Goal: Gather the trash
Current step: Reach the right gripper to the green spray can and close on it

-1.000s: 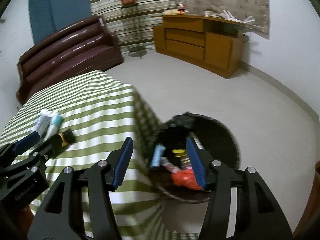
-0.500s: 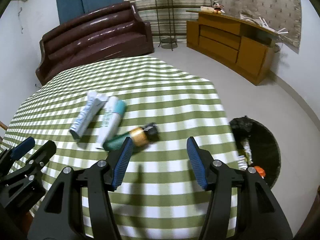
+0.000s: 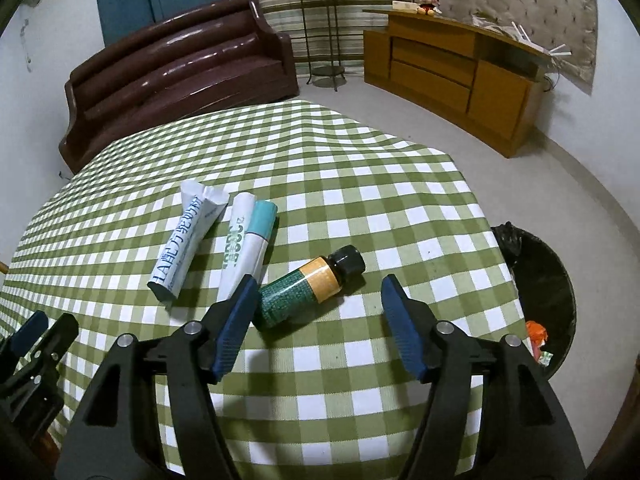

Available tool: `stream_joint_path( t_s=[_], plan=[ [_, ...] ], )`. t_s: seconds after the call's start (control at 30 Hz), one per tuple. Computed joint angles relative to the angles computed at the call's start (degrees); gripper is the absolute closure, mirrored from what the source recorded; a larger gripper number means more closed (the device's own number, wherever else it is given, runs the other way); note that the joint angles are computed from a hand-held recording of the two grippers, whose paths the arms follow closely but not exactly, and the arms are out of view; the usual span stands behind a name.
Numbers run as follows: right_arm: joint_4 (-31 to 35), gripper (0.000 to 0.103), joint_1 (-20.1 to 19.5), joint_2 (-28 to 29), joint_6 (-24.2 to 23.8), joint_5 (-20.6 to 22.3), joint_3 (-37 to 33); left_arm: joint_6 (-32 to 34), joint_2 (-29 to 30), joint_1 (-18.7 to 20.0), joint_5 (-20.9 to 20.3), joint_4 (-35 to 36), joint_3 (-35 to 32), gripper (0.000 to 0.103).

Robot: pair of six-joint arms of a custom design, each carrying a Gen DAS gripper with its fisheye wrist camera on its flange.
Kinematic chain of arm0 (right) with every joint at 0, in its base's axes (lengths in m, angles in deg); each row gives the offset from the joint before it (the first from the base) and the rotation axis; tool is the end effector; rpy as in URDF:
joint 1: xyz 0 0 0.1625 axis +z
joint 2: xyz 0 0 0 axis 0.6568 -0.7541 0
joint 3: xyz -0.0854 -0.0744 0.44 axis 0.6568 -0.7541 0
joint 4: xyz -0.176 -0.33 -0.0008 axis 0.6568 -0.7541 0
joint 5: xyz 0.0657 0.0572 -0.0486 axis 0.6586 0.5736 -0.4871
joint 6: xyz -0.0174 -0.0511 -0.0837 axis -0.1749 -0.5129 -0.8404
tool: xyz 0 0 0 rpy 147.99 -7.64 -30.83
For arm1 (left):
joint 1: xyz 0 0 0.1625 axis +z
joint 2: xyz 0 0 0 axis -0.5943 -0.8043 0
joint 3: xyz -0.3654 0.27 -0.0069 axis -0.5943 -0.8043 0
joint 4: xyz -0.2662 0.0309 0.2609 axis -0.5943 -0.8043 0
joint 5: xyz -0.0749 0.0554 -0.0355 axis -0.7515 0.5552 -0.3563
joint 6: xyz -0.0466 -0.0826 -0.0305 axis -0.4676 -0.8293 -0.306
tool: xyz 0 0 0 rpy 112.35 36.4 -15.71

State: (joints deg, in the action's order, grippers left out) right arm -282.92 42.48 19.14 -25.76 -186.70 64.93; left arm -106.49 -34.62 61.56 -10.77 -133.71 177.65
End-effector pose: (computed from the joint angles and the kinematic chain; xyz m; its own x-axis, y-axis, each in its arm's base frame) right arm 0.0471 -0.4297 0.2059 -0.7484 -0.0989 0.6558 -0.4804 0.7626 -0.4332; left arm -0.2783 -0.3729 -0.0263 -0.7215 -0.2145 -0.6583 0.3546 0.7022 -0.6174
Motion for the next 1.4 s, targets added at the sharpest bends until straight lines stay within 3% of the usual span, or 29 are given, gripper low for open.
stream_joint_path(
  t_s=[0.27, 0.5, 0.73, 1.17, 1.27, 1.4],
  plan=[
    [-0.2, 0.040, -1.7, -1.6, -1.8, -1.3, -0.4, 3.4, 0.9, 0.7, -0.2, -3.7, -0.4, 0.036],
    [0.9, 0.040, -2.4, -3.3, -1.1, 0.7, 0.0, 3.7, 1.6, 0.6, -0.6, -3.8, -1.2, 0.036],
    [-2.0, 0.038, -0.1, 1.3, -0.2, -2.0, -0.8, 3.3, 1.7, 0.5, -0.8, -3.8, -1.1, 0.036],
    [-3.4, 0.038, -3.0, 0.4, -2.7, -2.1, 1.0, 5.1, 2.4, 0.6, -1.8, -5.9, -1.4, 0.036],
    [-3.2, 0.042, -3.1, 0.1, -3.3, -1.7, 1.1, 6.2, 2.8, 0.5, -1.8, -6.3, -2.0, 0.036],
    [-2.1, 0.057, -4.1, -0.9, -4.2, -0.4, 1.6, 7.3, 3.5, 0.2, -1.5, -6.7, -2.9, 0.034]
  ],
)
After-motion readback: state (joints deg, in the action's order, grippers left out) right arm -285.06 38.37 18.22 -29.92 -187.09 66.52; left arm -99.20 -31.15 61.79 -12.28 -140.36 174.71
